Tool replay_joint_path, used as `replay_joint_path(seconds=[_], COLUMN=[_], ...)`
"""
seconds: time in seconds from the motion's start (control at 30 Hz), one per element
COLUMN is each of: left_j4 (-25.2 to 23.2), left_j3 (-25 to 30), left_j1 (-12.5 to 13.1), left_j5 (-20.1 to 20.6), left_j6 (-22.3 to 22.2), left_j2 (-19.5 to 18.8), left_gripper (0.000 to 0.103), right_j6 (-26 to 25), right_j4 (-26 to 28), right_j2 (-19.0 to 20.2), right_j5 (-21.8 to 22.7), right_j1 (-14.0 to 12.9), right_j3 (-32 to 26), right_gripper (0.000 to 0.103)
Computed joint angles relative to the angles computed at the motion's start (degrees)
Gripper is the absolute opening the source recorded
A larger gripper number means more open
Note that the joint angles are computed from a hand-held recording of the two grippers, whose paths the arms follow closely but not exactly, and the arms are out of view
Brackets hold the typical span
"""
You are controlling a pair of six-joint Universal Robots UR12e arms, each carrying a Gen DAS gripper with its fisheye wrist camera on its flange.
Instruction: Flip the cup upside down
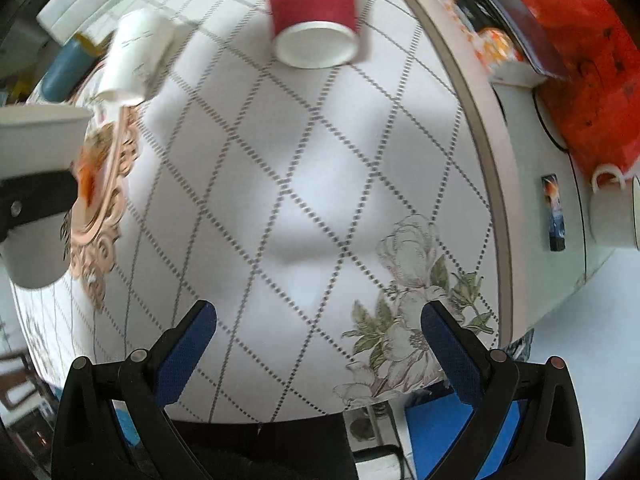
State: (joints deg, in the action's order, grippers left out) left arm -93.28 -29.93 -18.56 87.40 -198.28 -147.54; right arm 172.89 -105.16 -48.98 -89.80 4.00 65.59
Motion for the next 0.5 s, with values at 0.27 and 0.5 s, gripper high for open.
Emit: replay_joint_path(seconds=[0.27, 0.5], left_j4=[11.2, 14.8], left_j3=[-26.2, -39.0], left_j1=[0.0, 1.0], left_j5=[-0.5, -1.8], left_j6=[-15.0, -23.5], left_j2=[14.7, 21.5], left_gripper=[0.062, 0.062], right_j6=[-7.2, -10.9], right_j4=[-2.1, 0.4], right_j2=[-4.0, -4.9], right_j5=[2.1, 3.5], right_j1=[1.7, 3.3], right_j3=[6.0, 7.2], right_gripper=[0.103, 0.103])
